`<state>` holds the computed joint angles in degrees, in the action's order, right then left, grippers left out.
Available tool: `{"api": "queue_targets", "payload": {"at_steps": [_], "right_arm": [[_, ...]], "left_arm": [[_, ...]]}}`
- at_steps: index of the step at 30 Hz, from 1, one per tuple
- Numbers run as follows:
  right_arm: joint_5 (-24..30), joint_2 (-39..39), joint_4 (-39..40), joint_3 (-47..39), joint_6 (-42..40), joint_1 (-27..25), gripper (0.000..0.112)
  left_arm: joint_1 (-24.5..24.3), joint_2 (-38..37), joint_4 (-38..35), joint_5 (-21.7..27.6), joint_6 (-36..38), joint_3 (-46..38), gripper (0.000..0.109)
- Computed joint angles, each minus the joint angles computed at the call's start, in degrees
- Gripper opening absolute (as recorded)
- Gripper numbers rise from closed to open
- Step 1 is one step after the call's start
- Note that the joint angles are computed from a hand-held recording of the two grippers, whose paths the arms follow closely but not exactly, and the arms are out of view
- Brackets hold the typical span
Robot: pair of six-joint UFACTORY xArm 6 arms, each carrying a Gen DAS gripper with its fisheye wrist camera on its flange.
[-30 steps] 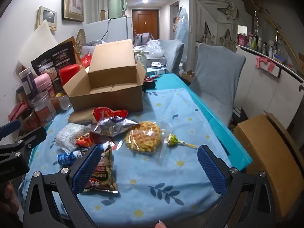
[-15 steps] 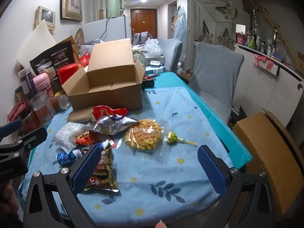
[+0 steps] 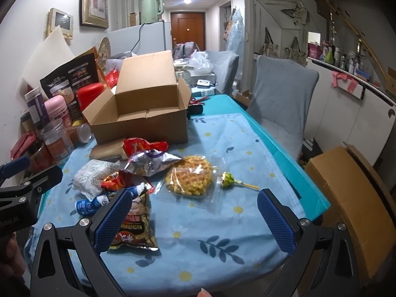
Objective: Organize snacks
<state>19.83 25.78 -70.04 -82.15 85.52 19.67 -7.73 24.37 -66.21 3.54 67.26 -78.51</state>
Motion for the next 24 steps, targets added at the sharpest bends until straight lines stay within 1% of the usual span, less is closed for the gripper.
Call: {"api": "queue_targets", "payload": {"at_steps": [10,24], "right_arm": [[0.3,0.0,0.5,0.0,-0.5,0.1,0.103],[0.5,-0.1,0.2,0.3,-0.1,0.1,0.103]], "left_arm": [[0.0,-0.3,-1.2,0.4,1.3,0.3,0.103],[0.1,-0.4,-0.6,0.6,0.8,0.5,0.103]]}}
